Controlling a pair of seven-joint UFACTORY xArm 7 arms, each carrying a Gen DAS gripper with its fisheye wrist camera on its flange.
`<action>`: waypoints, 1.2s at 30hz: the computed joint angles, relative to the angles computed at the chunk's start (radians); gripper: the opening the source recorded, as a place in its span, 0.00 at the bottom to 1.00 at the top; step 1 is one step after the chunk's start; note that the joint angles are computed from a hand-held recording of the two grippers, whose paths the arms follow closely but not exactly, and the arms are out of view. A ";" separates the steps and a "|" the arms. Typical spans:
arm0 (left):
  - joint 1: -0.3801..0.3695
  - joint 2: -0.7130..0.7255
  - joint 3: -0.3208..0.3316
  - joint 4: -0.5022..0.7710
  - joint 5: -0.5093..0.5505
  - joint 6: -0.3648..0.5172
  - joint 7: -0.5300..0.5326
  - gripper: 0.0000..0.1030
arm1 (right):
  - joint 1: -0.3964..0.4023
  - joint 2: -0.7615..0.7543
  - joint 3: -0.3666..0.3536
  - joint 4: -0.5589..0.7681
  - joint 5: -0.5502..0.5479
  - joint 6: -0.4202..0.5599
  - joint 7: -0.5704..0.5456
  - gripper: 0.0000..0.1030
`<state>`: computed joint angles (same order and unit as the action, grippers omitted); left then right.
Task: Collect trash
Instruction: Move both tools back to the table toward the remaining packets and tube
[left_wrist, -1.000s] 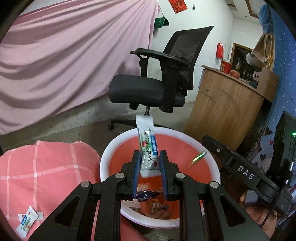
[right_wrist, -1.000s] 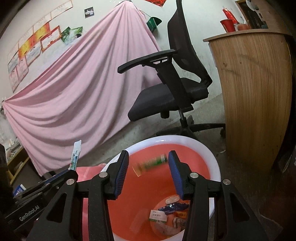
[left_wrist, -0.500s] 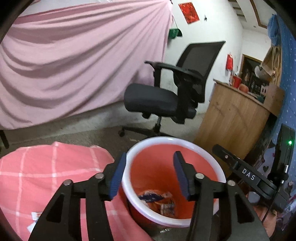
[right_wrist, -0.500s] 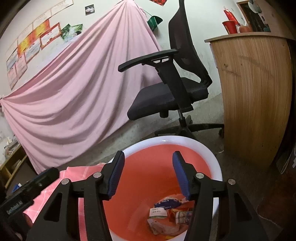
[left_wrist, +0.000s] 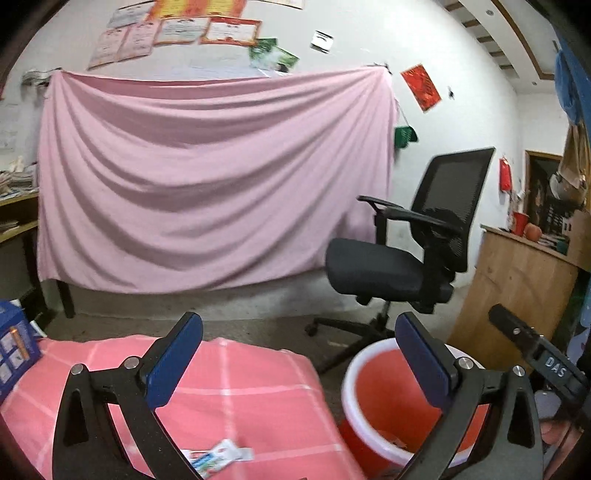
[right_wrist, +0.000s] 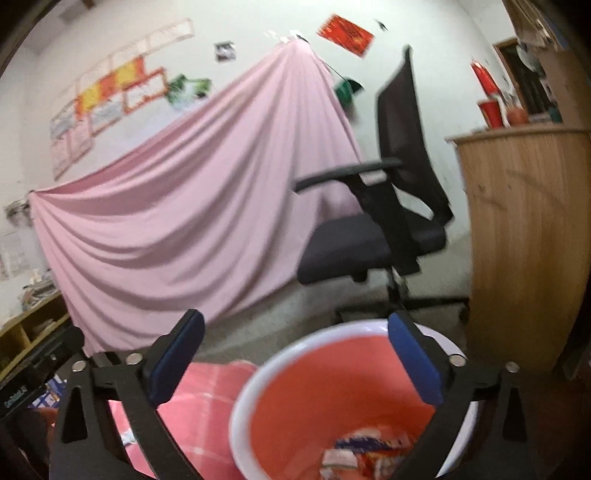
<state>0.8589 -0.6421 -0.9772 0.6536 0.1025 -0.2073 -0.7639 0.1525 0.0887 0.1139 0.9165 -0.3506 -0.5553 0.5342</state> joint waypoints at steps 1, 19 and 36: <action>-0.017 -0.015 0.025 -0.022 -0.005 0.000 -0.001 0.99 | 0.010 0.002 0.002 -0.002 0.018 -0.018 -0.025 1.00; -0.148 -0.270 0.282 -0.324 -0.061 -0.031 0.061 0.99 | 0.237 0.055 0.071 0.000 0.294 -0.241 -0.517 1.00; -0.297 -0.109 0.486 -0.306 0.084 0.276 0.113 0.99 | 0.267 0.095 0.103 0.115 0.302 0.236 -0.577 1.00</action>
<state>0.5621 -0.7507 -0.4911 0.3473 0.1864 0.0686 -0.6512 0.4194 0.1834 0.2171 1.0312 -0.0484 -0.3196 -0.0424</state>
